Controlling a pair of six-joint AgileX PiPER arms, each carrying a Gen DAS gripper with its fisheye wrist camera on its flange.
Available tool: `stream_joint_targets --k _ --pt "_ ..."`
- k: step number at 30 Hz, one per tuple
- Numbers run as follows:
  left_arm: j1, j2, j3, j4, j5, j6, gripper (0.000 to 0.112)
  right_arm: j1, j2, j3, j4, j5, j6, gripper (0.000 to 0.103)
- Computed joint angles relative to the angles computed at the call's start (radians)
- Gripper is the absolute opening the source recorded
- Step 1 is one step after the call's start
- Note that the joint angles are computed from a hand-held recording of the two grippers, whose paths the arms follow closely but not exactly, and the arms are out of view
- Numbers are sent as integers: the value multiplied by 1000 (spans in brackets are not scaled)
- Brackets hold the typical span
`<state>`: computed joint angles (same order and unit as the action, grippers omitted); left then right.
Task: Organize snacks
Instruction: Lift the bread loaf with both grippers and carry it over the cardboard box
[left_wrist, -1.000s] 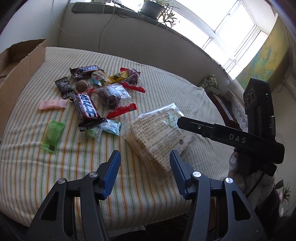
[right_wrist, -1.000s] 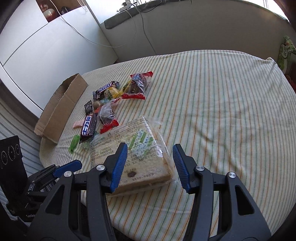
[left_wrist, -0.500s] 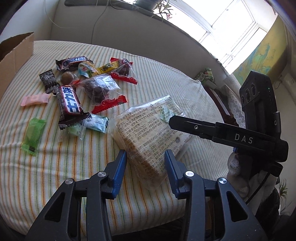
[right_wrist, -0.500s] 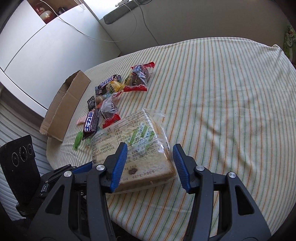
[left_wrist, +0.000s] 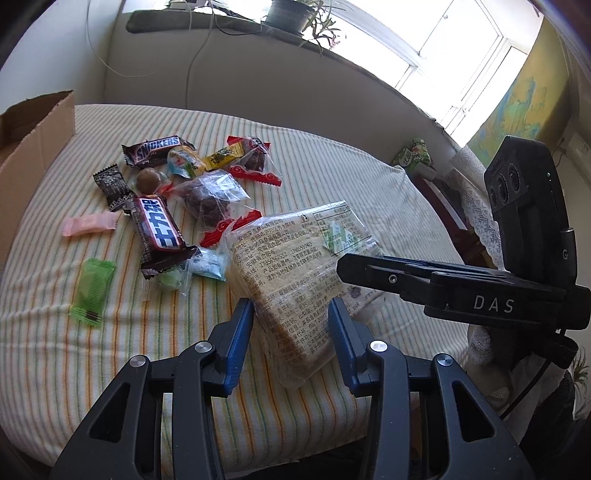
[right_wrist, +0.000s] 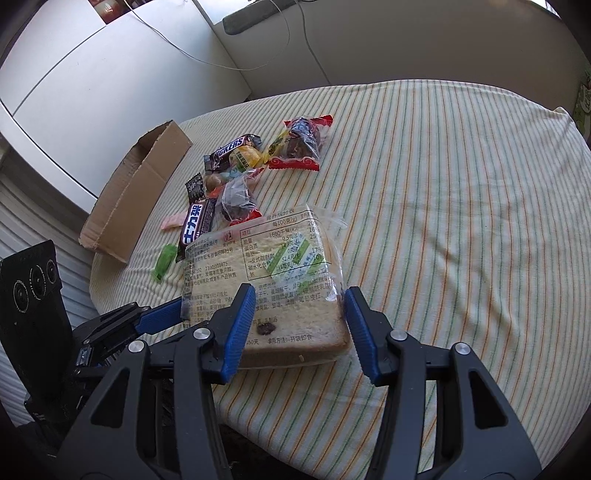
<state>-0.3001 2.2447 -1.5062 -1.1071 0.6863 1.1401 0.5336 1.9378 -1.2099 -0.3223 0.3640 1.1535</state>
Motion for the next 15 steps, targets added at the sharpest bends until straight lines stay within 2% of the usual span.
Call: stream_joint_targets --k 7,15 --pt "44 -52 52 -74 -31 96 41 40 23 -124 -46 90 -2 53" --pt "119 -105 86 -162 -75 184 41 63 131 -382 29 186 -150 53"
